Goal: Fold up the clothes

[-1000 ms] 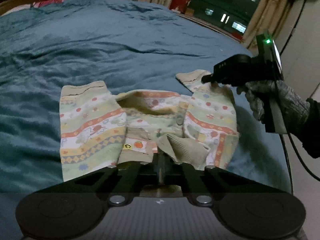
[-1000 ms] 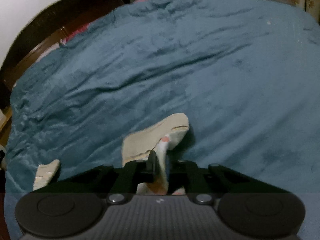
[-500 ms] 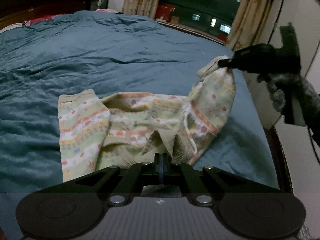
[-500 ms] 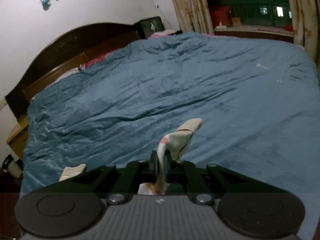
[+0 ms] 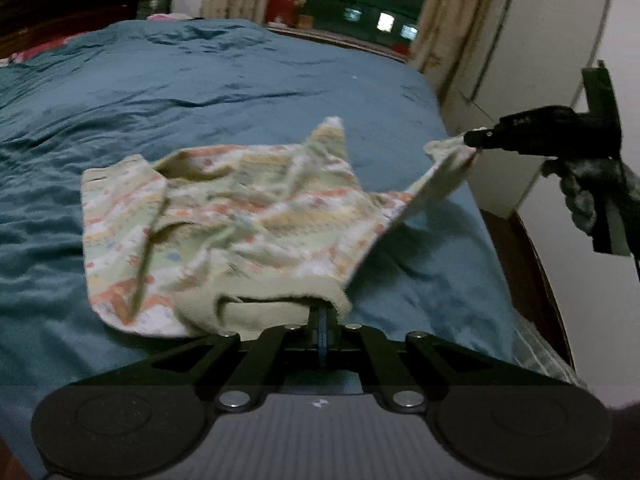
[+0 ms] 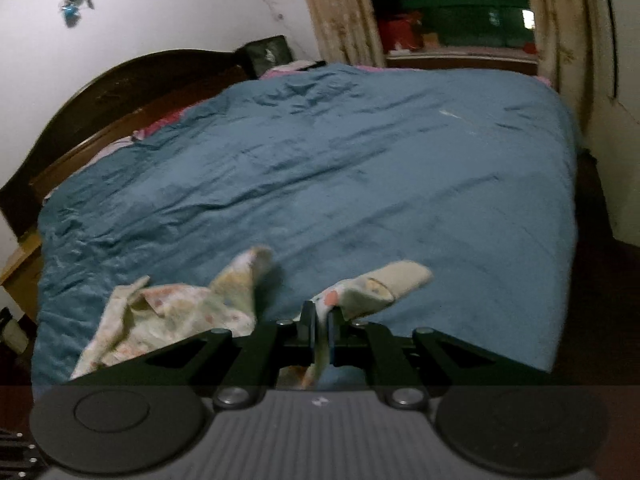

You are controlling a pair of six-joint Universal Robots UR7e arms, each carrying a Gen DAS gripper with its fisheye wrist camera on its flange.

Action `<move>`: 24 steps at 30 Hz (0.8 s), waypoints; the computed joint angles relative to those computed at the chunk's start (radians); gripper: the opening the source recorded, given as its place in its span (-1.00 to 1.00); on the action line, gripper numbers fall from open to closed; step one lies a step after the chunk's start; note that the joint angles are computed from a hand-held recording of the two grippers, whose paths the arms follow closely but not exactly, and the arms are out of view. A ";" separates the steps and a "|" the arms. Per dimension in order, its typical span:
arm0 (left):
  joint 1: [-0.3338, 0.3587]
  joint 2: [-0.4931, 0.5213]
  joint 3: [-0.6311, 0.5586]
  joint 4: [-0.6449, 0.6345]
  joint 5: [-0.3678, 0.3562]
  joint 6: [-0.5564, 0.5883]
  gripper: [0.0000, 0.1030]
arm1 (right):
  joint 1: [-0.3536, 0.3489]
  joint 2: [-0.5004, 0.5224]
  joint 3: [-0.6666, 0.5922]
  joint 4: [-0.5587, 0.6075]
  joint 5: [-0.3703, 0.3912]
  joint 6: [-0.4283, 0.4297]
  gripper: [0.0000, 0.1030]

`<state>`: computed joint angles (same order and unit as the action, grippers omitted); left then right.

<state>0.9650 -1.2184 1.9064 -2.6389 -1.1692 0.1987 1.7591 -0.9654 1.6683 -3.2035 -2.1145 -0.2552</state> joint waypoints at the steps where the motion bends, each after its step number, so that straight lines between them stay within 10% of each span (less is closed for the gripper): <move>1: -0.005 -0.009 0.011 0.006 -0.005 0.001 -1.00 | -0.004 -0.012 0.023 -0.016 -0.007 0.014 -0.91; 14: -0.034 -0.065 0.040 -0.006 0.089 -0.034 -0.91 | -0.044 -0.053 0.117 0.032 -0.099 0.065 -0.73; 18: -0.028 -0.016 0.002 -0.005 0.206 -0.124 -0.33 | -0.029 -0.050 0.125 0.017 -0.130 0.018 -0.62; 24: 0.007 0.040 -0.056 0.046 0.275 -0.239 -0.28 | 0.011 -0.028 0.126 -0.051 -0.168 -0.127 -0.27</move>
<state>0.9717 -1.1784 1.8507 -2.5930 -0.8938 -0.0401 1.7705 -0.9934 1.7947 -3.2545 -2.2828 -0.3817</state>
